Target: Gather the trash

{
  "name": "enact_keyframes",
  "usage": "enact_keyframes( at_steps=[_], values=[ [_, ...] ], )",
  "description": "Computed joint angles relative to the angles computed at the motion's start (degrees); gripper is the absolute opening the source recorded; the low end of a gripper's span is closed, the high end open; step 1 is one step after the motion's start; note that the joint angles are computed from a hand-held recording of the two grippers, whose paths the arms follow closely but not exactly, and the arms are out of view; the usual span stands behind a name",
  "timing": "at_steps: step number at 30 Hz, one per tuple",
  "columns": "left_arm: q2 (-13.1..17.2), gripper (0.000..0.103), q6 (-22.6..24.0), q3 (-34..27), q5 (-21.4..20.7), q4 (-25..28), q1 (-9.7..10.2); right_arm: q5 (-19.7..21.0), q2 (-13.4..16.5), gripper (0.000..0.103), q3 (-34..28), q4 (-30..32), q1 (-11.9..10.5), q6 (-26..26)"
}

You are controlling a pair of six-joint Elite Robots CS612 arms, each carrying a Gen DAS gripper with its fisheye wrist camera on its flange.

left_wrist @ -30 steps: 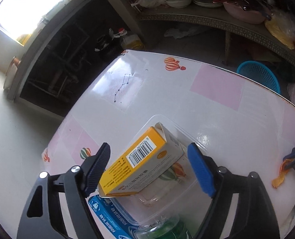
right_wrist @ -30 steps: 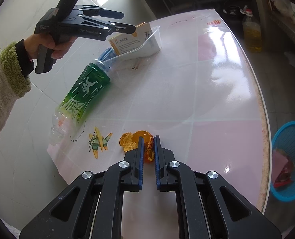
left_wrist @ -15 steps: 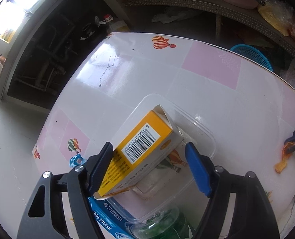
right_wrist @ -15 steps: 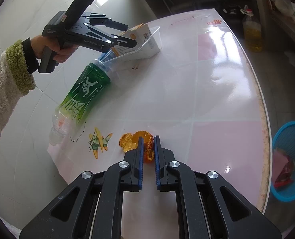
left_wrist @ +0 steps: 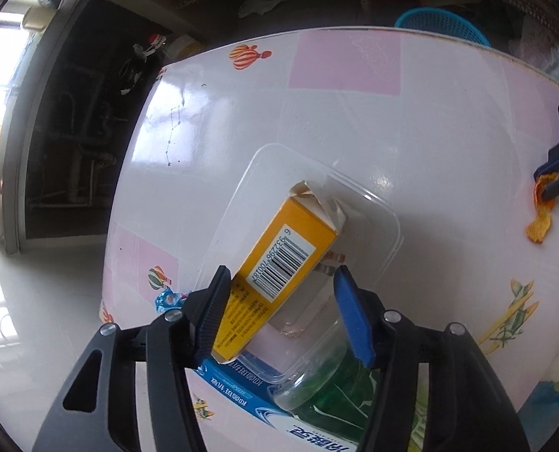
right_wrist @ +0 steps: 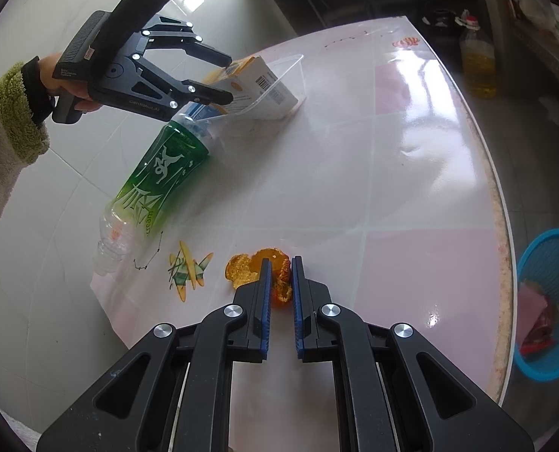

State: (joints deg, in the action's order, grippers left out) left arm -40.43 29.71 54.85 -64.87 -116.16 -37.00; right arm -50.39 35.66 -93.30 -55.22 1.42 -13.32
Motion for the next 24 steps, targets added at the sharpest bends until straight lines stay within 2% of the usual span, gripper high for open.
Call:
enact_keyframes(
  at_steps=[2, 7, 11, 15, 18, 19, 20, 21, 24],
  values=[
    [0.12, 0.055, 1.81, 0.29, 1.75, 0.22, -0.29, 0.13, -0.01, 0.008, 0.03, 0.04, -0.03, 0.04],
    [1.17, 0.050, 1.75, -1.38, 3.21, 0.98, -0.23, 0.33, 0.01, 0.008, 0.00, 0.09, -0.06, 0.11],
    [1.13, 0.046, 0.96, -0.81, 3.78, -1.01, -0.33, 0.53, 0.05, 0.008, -0.13, 0.21, -0.15, 0.03],
    [0.07, 0.041, 2.78, 1.56, 3.58, -4.83, -0.49, 0.43, 0.23, 0.008, -0.37, -0.30, -0.12, 0.13],
    [-0.92, 0.036, 2.20, 3.22, 3.28, -6.32, -0.54, -0.14, 0.22, 0.008, -0.40, -0.74, 0.05, 0.13],
    [-1.27, 0.030, 1.89, 3.79, 3.25, -7.09, -0.53, -0.32, 0.21, 0.008, -0.40, -0.88, 0.10, 0.23],
    [-1.54, 0.013, 1.58, 4.24, 3.34, -8.01, -0.54, -0.48, 0.19, 0.008, -0.38, -1.02, 0.17, 0.35],
    [-1.90, 0.001, 0.66, 4.70, 3.63, -9.01, -0.49, -0.62, 0.20, 0.008, -0.42, -1.17, 0.21, 0.48],
    [-2.85, 0.000, -3.89, 5.02, 1.43, -9.43, 0.02, -1.16, 0.10, 0.008, -0.39, -1.57, 0.40, 0.75]
  ],
)
